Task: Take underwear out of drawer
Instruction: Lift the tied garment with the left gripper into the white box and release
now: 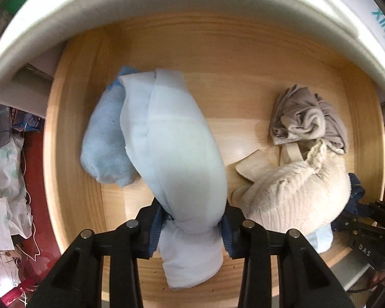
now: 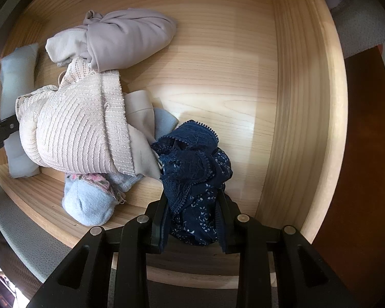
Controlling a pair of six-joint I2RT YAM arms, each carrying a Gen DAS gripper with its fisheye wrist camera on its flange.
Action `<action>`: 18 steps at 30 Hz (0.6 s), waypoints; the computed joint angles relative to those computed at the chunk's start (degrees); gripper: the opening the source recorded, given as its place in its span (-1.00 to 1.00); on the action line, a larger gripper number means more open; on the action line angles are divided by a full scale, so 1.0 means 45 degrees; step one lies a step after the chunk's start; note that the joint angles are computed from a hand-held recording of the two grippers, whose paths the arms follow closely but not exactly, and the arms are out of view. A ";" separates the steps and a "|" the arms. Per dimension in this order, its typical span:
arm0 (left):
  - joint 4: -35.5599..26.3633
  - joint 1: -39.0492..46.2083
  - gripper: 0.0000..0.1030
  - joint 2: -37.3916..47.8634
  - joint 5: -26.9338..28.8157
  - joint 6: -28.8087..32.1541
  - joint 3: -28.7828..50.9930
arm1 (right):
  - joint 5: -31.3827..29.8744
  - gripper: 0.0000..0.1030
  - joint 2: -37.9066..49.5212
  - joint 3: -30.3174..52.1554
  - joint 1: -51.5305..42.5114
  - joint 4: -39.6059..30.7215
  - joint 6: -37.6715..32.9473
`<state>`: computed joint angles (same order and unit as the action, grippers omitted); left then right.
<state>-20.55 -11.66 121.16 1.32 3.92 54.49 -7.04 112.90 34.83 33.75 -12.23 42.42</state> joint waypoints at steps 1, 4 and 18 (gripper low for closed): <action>0.0023 0.0017 -0.26 -0.0223 0.0046 0.0040 -0.0137 | 0.0001 -0.46 -0.0007 0.0008 -0.0005 -0.0016 -0.0002; 0.0126 0.0046 -0.27 -0.0757 0.0202 0.0135 -0.0512 | 0.0002 -0.46 -0.0018 0.0009 -0.0014 -0.0021 -0.0009; -0.2407 0.0539 -0.30 -0.4495 0.1217 0.1007 -0.0885 | 0.0005 -0.46 -0.0007 0.0017 -0.0024 -0.0006 -0.0032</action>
